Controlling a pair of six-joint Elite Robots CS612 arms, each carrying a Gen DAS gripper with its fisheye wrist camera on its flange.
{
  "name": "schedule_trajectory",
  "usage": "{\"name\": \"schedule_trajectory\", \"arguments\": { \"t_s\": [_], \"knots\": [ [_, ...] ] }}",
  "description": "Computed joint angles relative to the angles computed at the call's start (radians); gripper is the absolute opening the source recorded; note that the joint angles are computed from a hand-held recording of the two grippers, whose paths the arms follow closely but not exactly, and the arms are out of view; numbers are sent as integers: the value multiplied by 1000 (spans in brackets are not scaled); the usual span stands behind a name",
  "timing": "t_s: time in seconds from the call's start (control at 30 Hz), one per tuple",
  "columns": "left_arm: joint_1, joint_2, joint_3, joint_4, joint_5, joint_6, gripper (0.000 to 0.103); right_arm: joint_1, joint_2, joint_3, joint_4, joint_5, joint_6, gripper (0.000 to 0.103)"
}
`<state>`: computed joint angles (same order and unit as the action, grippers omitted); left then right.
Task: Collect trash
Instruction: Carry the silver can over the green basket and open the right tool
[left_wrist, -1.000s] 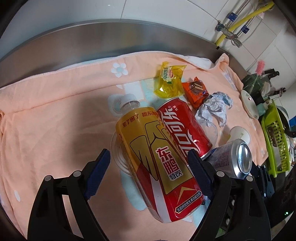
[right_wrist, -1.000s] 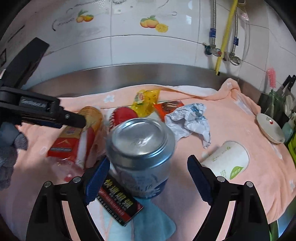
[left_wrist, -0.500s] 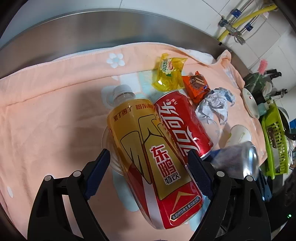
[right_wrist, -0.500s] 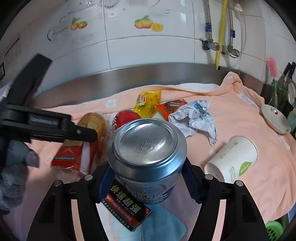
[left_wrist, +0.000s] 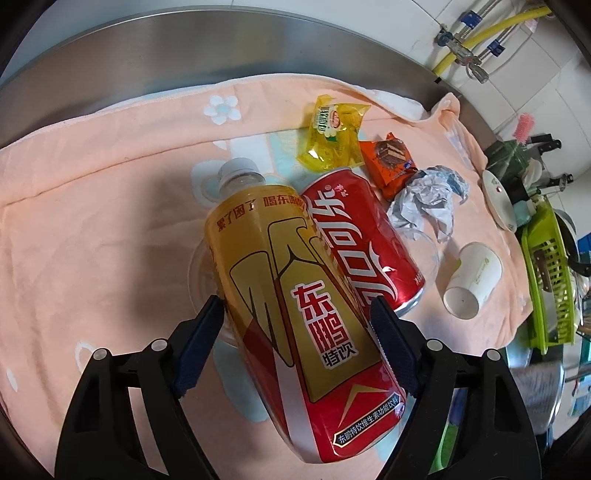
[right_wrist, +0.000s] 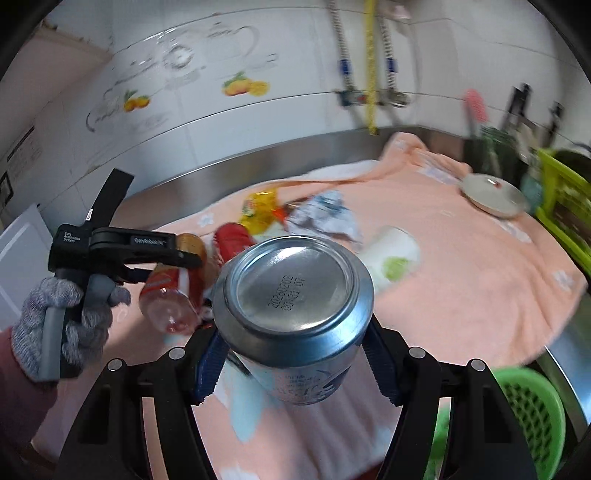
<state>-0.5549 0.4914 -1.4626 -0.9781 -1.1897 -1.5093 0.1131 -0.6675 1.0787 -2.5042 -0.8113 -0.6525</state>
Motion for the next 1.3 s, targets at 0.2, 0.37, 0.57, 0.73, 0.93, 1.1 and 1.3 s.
{"name": "schedule_trajectory", "arguments": {
  "t_s": [0.2, 0.37, 0.57, 0.73, 0.93, 1.1, 1.3],
  "knots": [
    [-8, 7, -14, -10, 20, 23, 73, -60, -13, 26, -56, -138, 75, 65],
    [-18, 11, -32, -13, 49, 42, 70, -92, 13, 3, -46, -251, 124, 65],
    [-21, 9, -30, -6, 54, 54, 69, -98, 63, -40, 43, -393, 147, 65],
    [-29, 9, -37, -10, 72, 72, 68, -88, 119, -110, 207, -477, 142, 65],
    [-38, 12, -50, -22, 83, 93, 68, -68, 177, -194, 334, -545, 147, 65],
    [-50, 13, -63, -34, 102, 115, 67, -55, 208, -240, 397, -580, 163, 65],
    [-69, 14, -85, -55, 130, 148, 67, -44, 233, -285, 450, -596, 165, 65]
  ]
}}
